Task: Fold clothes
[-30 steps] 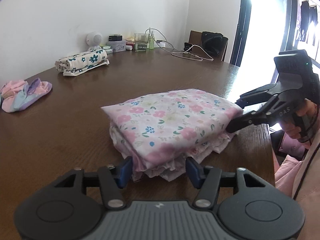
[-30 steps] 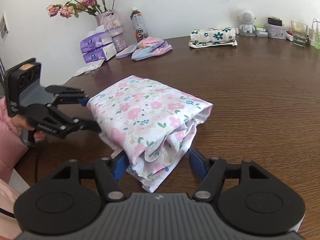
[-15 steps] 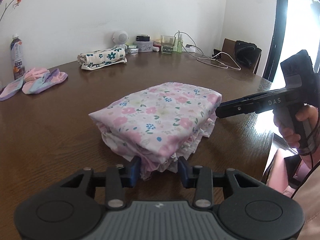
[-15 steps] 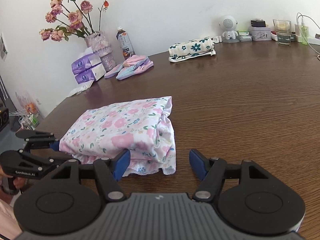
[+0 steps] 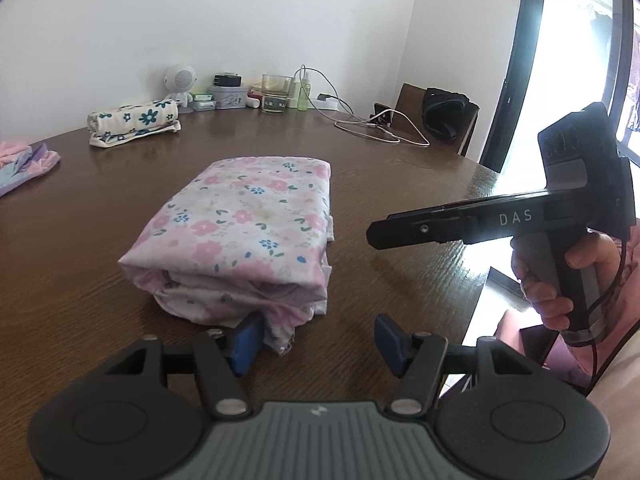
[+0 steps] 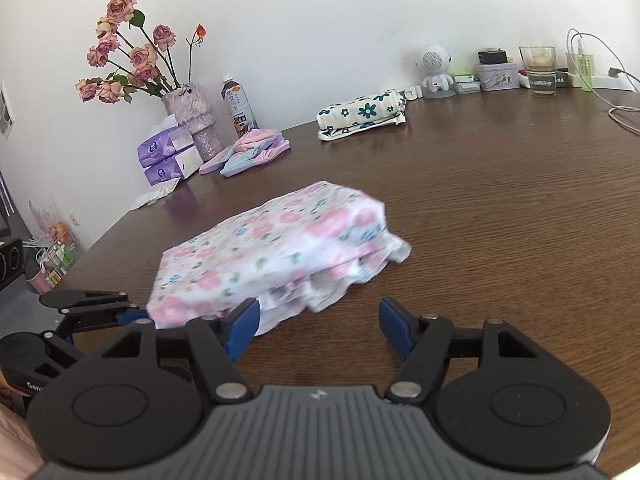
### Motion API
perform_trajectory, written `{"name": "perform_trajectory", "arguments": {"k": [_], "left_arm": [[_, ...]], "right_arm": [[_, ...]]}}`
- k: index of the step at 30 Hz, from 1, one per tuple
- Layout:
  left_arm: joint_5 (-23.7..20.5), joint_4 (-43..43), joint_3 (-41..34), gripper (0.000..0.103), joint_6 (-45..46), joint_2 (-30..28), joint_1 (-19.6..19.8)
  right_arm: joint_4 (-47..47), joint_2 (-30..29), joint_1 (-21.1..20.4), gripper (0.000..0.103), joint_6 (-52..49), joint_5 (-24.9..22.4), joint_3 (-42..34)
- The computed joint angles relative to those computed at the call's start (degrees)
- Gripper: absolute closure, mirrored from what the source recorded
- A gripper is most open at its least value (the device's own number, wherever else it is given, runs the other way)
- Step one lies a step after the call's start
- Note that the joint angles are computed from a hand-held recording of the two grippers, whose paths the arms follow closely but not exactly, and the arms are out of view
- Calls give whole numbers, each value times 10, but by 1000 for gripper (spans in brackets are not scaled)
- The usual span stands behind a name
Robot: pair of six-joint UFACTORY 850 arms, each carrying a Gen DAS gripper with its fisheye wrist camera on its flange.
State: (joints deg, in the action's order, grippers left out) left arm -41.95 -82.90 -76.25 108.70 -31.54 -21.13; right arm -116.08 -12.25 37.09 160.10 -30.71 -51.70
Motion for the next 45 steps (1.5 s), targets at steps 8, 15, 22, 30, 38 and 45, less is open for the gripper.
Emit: {"name": "perform_trajectory", "arguments": {"k": [8, 15, 22, 30, 38, 45], "left_arm": [[39, -22, -9, 43, 22, 7, 42], [81, 62, -109, 44, 14, -53, 31], [50, 61, -149, 54, 43, -83, 31], [11, 53, -153, 68, 54, -89, 38], [21, 40, -150, 82, 70, -87, 35], [2, 81, -174, 102, -6, -101, 37]], "right_arm": [[62, -19, 52, 36, -60, -21, -37], [275, -115, 87, 38, -302, -50, -175], [393, -169, 99, 50, -389, -131, -253], [424, -185, 101, 76, -387, -159, -275], [416, -185, 105, 77, -372, -162, -271], [399, -182, 103, 92, -346, -164, -262]]}}
